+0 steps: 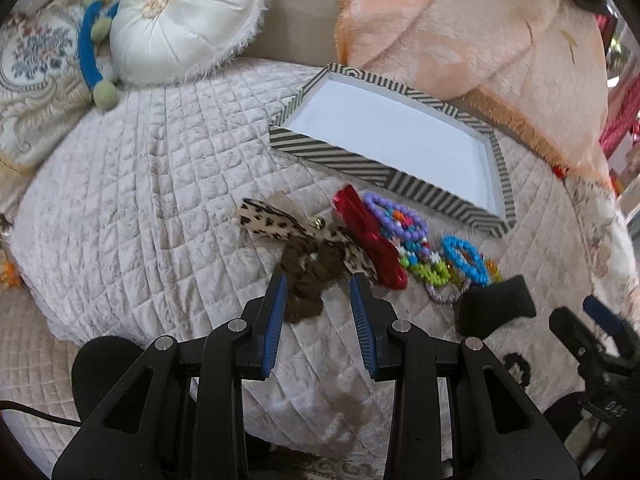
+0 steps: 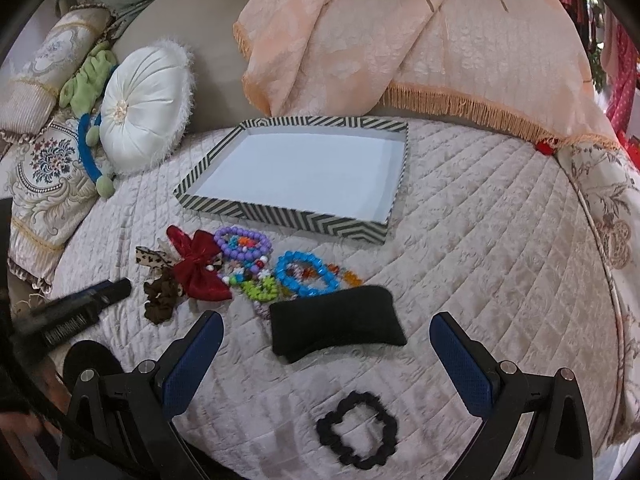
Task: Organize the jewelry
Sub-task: 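Grasp the leopard bow with the left tool while the right tool grasps the blue bracelet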
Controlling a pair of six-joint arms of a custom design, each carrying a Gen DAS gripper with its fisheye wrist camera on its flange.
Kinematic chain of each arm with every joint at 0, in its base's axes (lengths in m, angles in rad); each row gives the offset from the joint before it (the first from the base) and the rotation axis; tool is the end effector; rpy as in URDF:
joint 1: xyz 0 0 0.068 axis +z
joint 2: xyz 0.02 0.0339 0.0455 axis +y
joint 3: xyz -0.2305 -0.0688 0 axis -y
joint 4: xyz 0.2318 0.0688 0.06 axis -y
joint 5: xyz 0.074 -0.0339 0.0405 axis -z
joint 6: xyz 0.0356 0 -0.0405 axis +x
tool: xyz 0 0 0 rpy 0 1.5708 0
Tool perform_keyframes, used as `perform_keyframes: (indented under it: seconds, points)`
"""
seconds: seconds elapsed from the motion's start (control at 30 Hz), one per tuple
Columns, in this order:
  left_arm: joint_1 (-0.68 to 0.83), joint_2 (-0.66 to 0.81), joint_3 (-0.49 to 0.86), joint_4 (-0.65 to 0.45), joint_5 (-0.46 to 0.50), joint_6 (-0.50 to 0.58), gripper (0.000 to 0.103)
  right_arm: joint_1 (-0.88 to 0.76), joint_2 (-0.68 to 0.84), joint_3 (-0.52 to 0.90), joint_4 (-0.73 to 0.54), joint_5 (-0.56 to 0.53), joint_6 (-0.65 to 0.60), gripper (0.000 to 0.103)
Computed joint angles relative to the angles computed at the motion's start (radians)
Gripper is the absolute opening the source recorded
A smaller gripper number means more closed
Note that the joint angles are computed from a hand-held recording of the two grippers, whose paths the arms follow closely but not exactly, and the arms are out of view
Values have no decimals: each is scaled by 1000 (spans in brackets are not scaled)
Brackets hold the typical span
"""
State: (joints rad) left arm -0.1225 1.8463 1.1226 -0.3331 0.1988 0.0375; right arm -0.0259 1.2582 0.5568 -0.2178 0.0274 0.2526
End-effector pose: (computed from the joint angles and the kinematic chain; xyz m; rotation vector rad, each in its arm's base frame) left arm 0.3462 -0.0497 0.1320 0.2781 2.6083 -0.2905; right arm 0.2313 -0.0070 0.1420 0.3571 2.4648 0.0613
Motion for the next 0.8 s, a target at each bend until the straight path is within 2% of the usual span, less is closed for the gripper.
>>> perform_keyframes:
  seconds: [0.17,0.27,0.33,0.53,0.63,0.73,0.8]
  points:
    - [78,150,218,-164,104,-30,34,-83,46,-1,65,-107,-46,98]
    - [108,211,301,-213,157,-58,47,-95,85,7,93,-129,-72,90]
    - [120,238,334,-233,186,-68,51,-109,119,13,114,-170,-85,86]
    - [102,337,431,-274,114,-78,53,-134,220,51,147,-239,-111,79]
    - [103,404,504,-290,108,-106,53,-141,257,80,148,-271,-117,78]
    - [93,462,568,-313,94,-119,53,-122,286,99,165,-267,-135,77]
    - [85,468,564,-320,107,-94,53,-108,323,123,173,-250,-152,76]
